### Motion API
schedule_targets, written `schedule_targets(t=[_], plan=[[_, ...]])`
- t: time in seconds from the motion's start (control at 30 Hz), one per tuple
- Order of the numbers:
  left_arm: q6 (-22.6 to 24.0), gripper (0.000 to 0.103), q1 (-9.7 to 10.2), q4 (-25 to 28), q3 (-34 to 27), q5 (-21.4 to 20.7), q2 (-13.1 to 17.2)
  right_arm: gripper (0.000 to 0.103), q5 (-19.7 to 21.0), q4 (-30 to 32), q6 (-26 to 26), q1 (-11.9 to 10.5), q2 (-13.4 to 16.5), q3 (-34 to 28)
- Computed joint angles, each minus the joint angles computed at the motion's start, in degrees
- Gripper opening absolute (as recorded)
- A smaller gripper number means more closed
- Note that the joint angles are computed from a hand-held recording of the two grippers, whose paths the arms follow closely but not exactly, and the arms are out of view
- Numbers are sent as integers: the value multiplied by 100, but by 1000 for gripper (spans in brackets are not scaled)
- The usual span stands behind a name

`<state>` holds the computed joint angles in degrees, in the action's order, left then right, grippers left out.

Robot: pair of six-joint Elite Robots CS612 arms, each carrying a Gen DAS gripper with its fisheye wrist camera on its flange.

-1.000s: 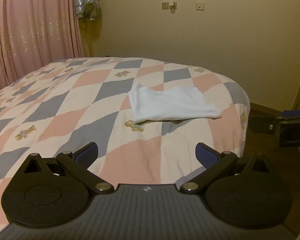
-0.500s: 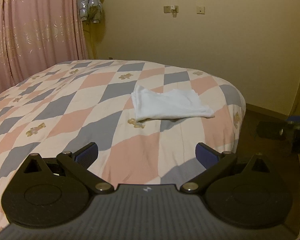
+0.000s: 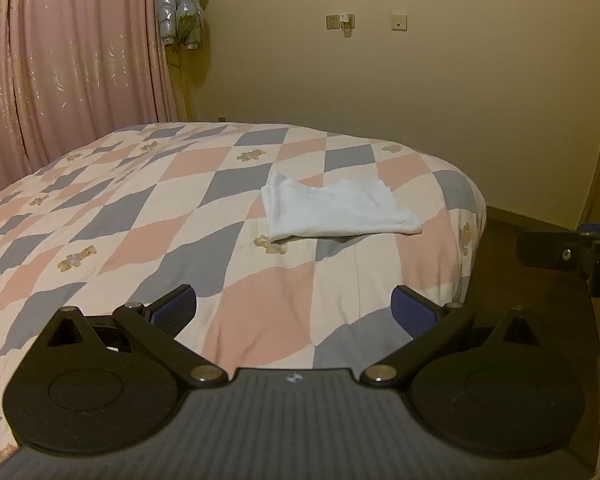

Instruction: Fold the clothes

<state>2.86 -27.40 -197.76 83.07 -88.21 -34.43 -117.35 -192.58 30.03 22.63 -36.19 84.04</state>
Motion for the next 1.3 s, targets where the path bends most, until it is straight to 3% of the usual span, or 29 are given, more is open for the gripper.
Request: schedule_targets(t=[1.3], plan=[[149, 102, -59, -276, 387, 99, -217, 103, -138, -179, 35, 142, -170, 244]])
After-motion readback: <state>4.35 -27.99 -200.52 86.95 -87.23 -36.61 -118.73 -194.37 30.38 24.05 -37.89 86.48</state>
